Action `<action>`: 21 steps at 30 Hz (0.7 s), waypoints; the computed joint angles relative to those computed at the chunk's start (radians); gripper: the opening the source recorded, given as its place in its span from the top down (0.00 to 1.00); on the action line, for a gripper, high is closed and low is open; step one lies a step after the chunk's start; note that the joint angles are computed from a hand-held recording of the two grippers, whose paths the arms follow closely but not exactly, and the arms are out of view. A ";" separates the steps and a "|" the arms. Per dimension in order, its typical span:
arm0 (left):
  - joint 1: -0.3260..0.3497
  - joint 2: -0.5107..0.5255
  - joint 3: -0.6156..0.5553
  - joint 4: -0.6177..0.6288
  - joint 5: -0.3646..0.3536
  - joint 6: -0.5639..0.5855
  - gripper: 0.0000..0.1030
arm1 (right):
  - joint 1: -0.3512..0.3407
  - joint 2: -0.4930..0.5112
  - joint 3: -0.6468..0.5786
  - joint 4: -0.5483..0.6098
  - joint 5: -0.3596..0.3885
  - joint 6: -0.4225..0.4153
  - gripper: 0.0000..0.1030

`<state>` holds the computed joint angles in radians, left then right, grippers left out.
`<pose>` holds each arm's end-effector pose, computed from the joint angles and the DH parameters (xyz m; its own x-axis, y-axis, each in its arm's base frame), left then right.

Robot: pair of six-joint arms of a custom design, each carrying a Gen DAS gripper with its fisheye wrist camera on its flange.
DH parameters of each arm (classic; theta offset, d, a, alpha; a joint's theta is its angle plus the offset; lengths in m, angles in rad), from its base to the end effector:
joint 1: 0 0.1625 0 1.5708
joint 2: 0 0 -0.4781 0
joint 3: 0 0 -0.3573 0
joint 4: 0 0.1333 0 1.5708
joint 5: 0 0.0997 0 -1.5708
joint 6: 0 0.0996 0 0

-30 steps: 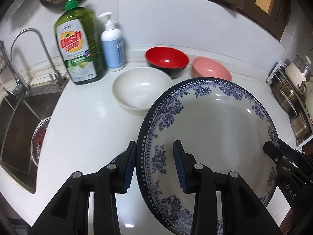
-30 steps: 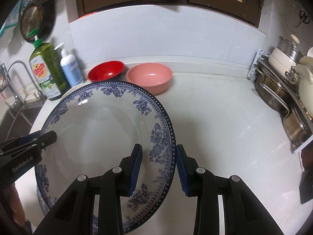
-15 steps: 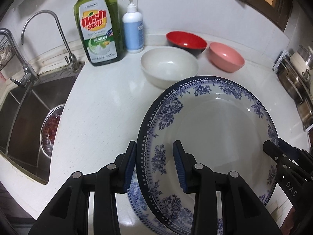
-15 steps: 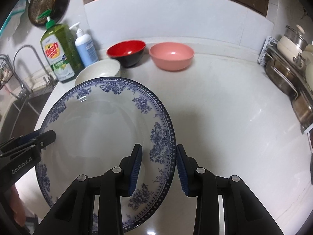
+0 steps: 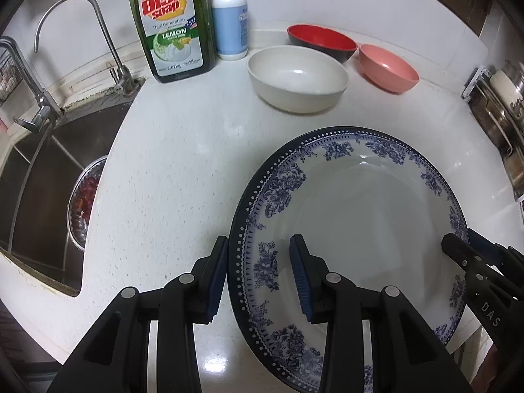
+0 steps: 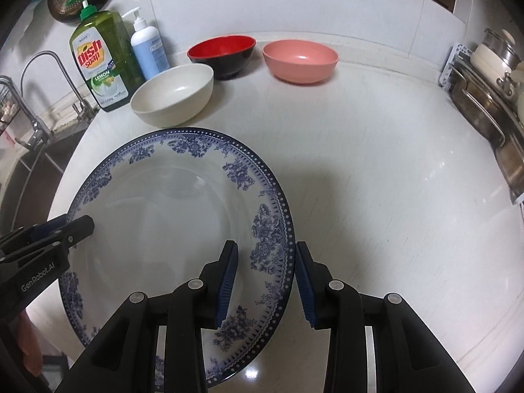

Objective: Organize plates and bowls
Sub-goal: 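Carry the blue-rimmed plate with both grippers over the stacked plates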

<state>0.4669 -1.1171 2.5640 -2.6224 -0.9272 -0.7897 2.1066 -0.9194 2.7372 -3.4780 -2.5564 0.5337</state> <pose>-0.1944 -0.3142 0.1257 -0.6935 0.2812 -0.6634 0.4711 0.8736 -0.1222 0.1998 -0.2381 0.1504 -0.7003 0.2480 0.6694 -0.1768 0.8482 -0.4992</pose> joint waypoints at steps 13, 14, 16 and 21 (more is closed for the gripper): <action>0.038 0.026 0.006 -0.020 -0.009 0.010 0.63 | -0.026 0.014 -0.008 0.033 0.027 0.014 0.65; 0.039 0.027 0.007 -0.020 -0.008 0.011 0.63 | -0.025 0.010 -0.010 0.042 0.026 0.017 0.65; 0.042 0.026 0.006 -0.021 -0.011 0.009 0.63 | -0.025 0.010 -0.011 0.046 0.024 0.011 0.64; 0.055 0.021 0.001 -0.017 -0.024 0.012 0.63 | -0.019 0.001 -0.024 0.102 0.015 0.039 0.61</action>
